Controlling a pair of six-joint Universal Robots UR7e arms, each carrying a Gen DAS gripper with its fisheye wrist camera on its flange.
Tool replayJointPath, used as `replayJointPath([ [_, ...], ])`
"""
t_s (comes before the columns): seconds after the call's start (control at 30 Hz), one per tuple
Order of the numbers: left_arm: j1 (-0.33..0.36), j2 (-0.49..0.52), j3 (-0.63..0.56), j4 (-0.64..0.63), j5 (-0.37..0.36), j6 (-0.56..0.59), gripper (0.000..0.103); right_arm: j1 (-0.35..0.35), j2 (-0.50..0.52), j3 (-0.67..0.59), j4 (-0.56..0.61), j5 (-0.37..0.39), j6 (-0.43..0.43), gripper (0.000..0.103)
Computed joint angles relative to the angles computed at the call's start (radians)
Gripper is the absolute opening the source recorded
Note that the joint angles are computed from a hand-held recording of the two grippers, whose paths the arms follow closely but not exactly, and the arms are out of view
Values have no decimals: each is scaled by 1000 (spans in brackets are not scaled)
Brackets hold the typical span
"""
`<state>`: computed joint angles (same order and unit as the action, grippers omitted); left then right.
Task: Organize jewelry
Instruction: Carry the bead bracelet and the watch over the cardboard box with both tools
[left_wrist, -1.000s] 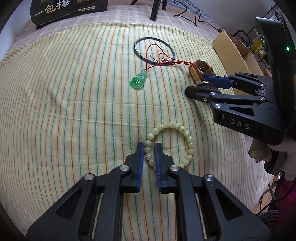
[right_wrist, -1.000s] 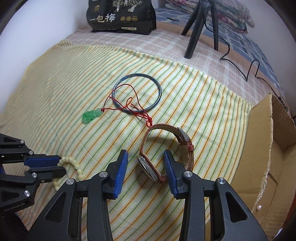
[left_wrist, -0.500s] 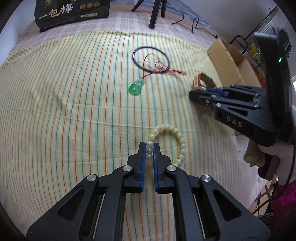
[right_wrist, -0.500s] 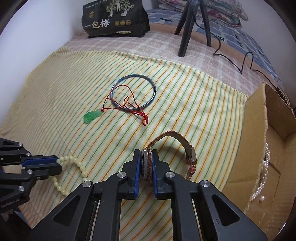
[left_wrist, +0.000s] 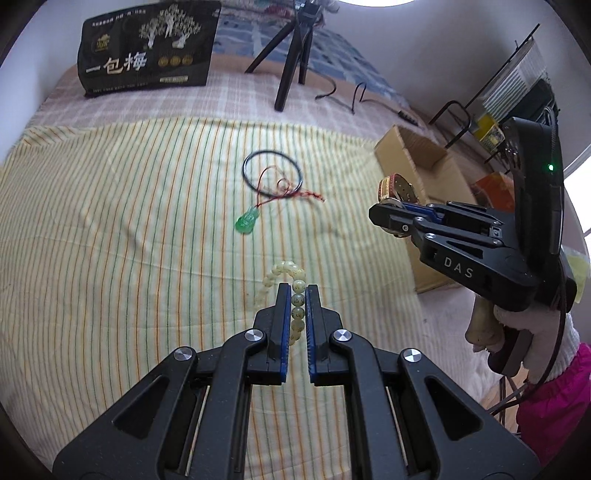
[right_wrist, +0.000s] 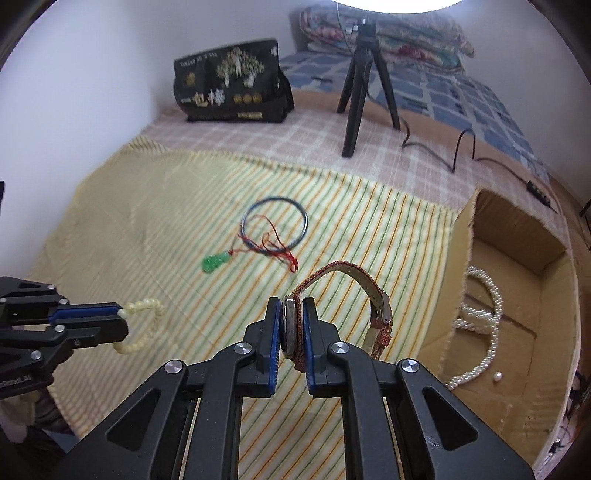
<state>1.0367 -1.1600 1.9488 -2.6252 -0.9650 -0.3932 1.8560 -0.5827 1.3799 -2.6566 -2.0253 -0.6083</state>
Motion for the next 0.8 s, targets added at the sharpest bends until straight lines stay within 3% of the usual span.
replayJointPath([
  [0.33, -37, -9, -2, -69, -42, 21, 5, 5, -71, 52, -74, 39, 0, 9],
  [0.8, -94, 96, -78, -126, -100, 68, 5, -42, -166, 105, -171, 30, 17, 9],
])
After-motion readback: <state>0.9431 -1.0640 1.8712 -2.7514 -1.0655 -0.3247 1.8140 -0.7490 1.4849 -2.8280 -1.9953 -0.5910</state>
